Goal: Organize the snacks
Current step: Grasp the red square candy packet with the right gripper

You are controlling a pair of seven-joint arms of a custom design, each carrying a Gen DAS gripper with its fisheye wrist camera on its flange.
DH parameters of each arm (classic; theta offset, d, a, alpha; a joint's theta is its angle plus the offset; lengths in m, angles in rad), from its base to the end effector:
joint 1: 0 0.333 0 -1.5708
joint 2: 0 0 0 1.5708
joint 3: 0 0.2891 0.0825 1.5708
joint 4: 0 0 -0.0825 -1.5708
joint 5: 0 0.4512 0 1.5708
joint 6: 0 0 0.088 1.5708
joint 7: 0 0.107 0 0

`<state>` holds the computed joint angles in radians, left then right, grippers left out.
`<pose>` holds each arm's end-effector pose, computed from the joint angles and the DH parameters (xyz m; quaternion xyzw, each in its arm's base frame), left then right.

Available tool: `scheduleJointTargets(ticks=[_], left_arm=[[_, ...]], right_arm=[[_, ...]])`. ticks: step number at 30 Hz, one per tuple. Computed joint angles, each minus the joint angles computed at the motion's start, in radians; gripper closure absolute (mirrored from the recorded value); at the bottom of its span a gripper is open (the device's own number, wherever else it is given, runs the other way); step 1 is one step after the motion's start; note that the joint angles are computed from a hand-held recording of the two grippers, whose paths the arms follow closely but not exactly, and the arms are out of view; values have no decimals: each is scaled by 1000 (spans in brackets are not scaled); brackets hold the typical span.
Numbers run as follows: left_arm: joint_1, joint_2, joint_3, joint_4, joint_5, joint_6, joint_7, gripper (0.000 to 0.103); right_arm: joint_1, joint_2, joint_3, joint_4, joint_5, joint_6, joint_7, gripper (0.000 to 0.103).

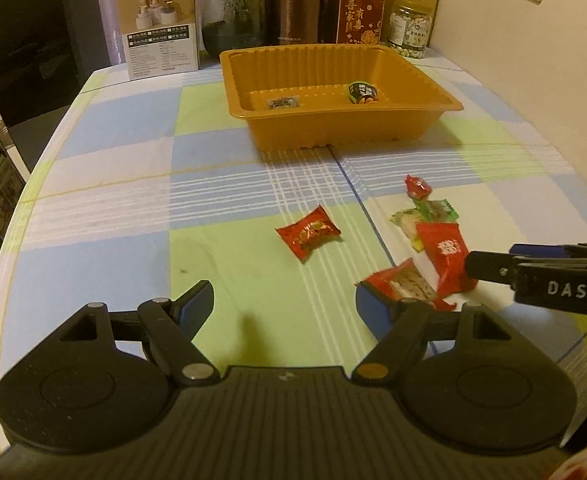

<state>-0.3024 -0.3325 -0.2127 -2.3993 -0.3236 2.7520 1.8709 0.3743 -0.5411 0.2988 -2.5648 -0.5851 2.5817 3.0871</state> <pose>0.4885 -0.2643 0.4587 -0.4503 0.8254 -0.3051 0.1516 0.3844 0.3145 0.4407 -0.5057 0.7795 -0.2024 0.3095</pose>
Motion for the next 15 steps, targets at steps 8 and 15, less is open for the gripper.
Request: scheduleJointTargets(ticks=[8,15], left_arm=[[-1,78,14,60,-24,10,71,27],[-7,135,17,109,-51,11,187,27]], right_arm=[[-19,120,-11,75,-47,24,-32,55],[3,156,-35,95,-42,7,-87,72]])
